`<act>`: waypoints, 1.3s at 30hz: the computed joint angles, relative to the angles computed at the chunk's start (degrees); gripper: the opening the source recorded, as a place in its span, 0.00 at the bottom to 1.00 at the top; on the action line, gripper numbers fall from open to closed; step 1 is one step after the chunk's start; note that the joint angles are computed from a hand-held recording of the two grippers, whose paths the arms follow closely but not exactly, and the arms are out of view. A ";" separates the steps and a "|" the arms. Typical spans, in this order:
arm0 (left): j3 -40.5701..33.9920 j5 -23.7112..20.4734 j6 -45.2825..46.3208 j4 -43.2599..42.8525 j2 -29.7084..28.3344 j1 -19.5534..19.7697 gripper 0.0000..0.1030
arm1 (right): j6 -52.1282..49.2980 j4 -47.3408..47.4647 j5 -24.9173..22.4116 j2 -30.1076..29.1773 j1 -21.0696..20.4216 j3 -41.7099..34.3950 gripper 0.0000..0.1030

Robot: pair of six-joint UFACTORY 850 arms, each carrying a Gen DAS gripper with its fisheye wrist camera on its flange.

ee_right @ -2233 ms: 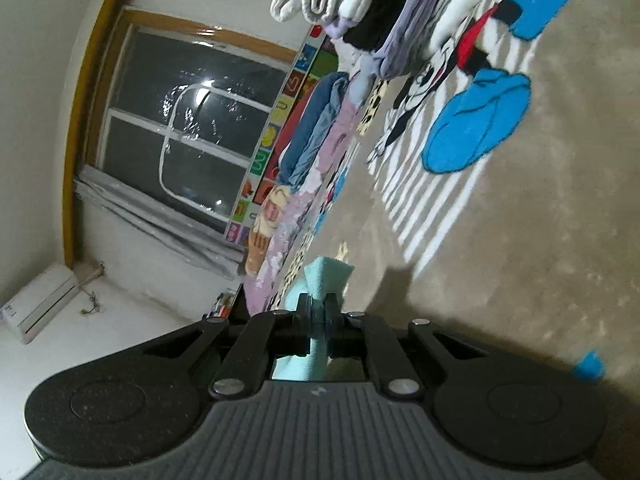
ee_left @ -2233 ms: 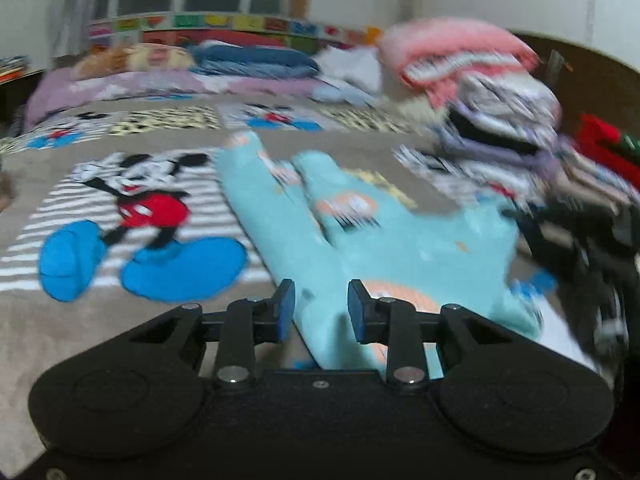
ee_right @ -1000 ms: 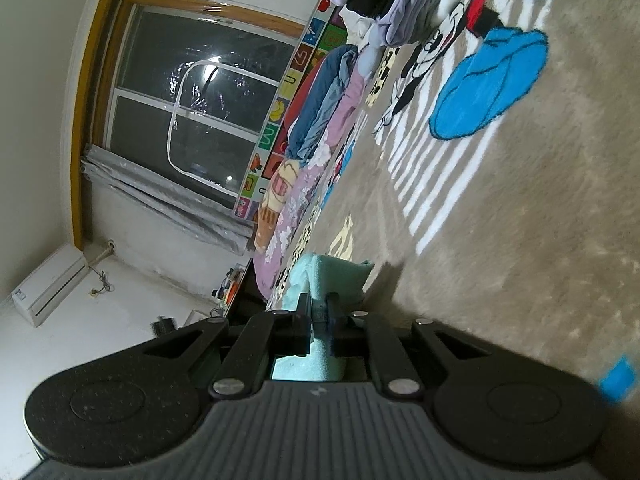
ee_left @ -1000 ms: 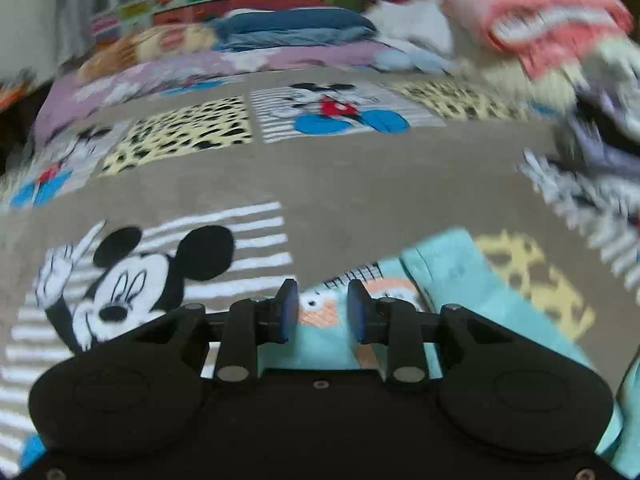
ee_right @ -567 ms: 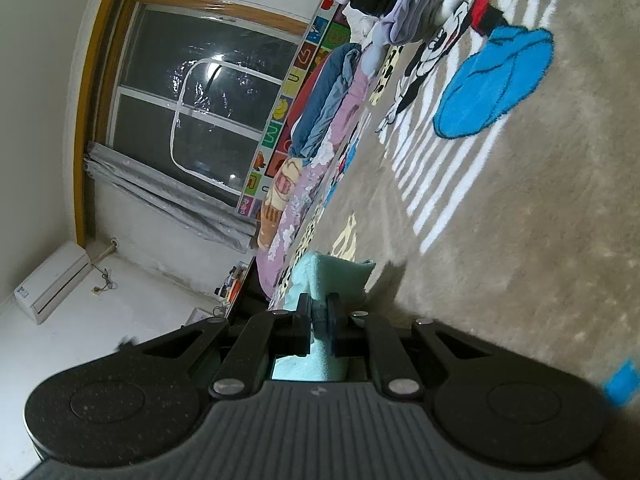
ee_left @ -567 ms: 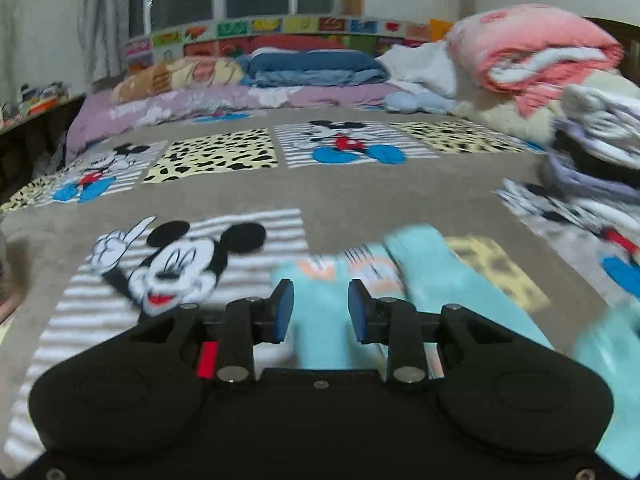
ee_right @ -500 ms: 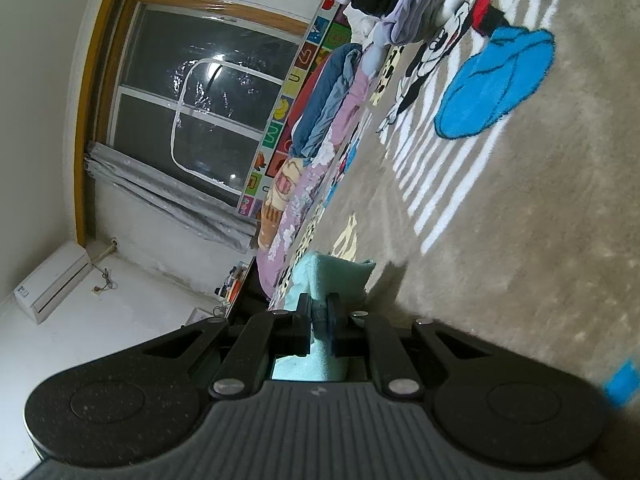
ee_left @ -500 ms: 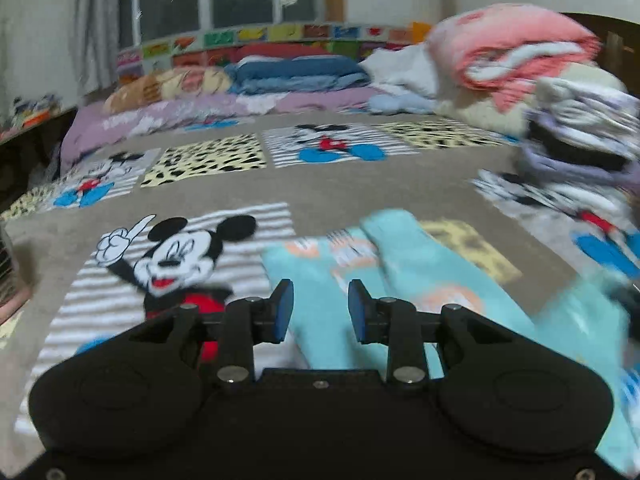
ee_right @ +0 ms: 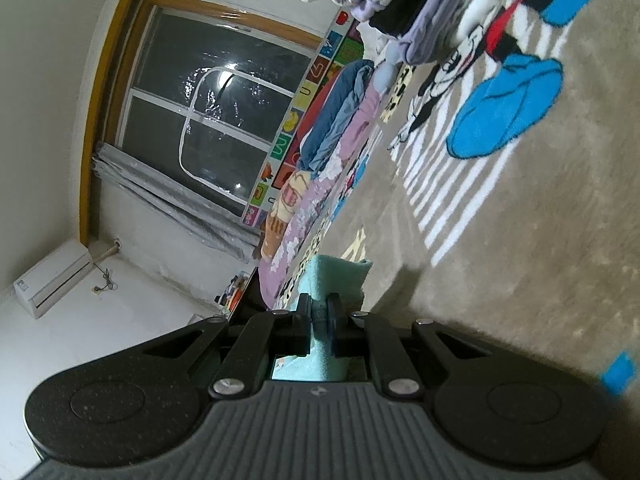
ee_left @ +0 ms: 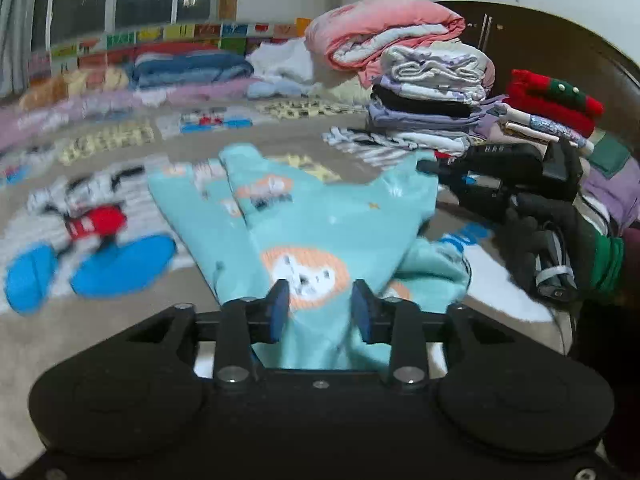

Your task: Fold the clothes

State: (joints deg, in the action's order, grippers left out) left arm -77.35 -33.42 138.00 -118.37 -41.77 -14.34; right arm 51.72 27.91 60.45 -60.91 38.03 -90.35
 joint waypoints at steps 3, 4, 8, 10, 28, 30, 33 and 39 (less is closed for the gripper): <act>0.03 2.31 3.53 -0.62 -1.43 -1.07 0.40 | -1.68 0.62 -0.59 0.72 0.25 0.26 0.10; 0.39 2.27 5.66 -1.83 -1.17 -1.28 0.40 | -2.30 0.85 -1.14 1.02 0.31 0.27 0.09; 2.12 -2.72 5.51 -0.20 0.54 -0.09 0.41 | -4.31 2.75 -3.29 2.28 0.65 0.40 0.09; 2.19 -3.18 4.32 2.23 0.59 0.29 0.41 | -5.14 4.90 -3.75 3.08 1.05 0.76 0.09; 1.93 -3.62 3.24 7.85 -1.06 0.59 0.59 | -21.92 14.36 -15.60 6.68 1.37 -5.01 0.08; 1.82 -4.24 3.11 8.10 -1.32 0.80 0.59 | -23.79 14.86 -16.56 6.83 1.41 -6.19 0.08; 1.19 -5.14 0.00 10.06 -1.57 1.16 0.59 | -27.48 15.79 -18.86 6.34 1.30 -9.41 0.08; -0.19 -8.17 -6.98 14.89 -2.22 2.46 0.59 | -39.04 20.64 -25.33 2.57 1.31 -20.30 0.08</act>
State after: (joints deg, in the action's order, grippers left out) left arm -77.54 -41.59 131.02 -103.48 -43.99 -11.88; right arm 12.68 48.56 35.12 -58.34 39.34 -110.65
